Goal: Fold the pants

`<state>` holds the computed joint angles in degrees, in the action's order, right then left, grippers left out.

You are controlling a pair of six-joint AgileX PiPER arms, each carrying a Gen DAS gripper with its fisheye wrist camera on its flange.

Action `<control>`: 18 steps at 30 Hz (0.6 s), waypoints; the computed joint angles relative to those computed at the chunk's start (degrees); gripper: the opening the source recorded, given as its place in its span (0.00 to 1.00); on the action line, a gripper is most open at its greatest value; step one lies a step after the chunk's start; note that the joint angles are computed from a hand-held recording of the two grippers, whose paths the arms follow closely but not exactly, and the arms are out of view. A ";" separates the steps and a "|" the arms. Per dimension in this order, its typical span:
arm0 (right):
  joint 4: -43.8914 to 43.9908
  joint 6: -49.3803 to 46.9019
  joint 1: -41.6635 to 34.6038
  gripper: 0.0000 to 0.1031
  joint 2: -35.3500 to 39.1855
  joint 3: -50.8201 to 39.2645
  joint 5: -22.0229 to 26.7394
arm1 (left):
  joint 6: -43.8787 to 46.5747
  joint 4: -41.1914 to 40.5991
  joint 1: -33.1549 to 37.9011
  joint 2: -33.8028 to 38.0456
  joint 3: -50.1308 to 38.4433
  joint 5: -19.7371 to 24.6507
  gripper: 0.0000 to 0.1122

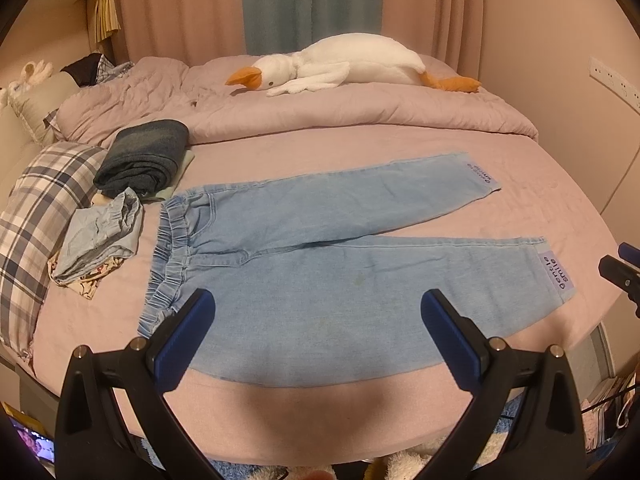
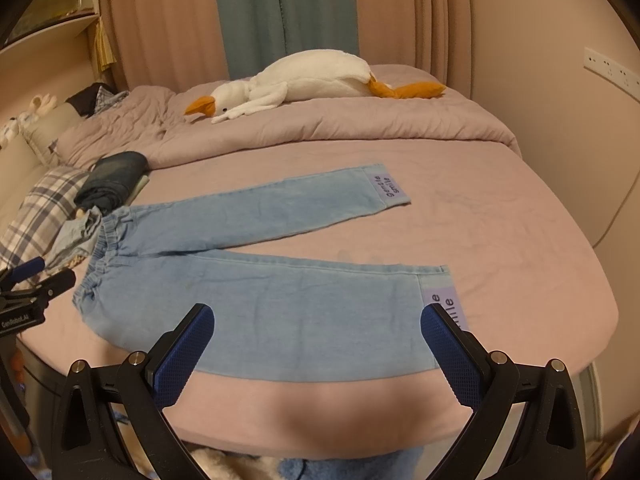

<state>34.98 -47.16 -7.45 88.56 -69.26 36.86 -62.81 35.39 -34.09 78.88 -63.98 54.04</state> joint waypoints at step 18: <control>5.64 -18.60 16.25 0.99 8.64 8.80 -12.37 | 20.86 -44.43 35.11 -12.83 30.00 -31.34 0.91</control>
<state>40.62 -65.75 8.80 97.21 -60.46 24.49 -41.95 -9.04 1.02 66.05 -33.98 22.70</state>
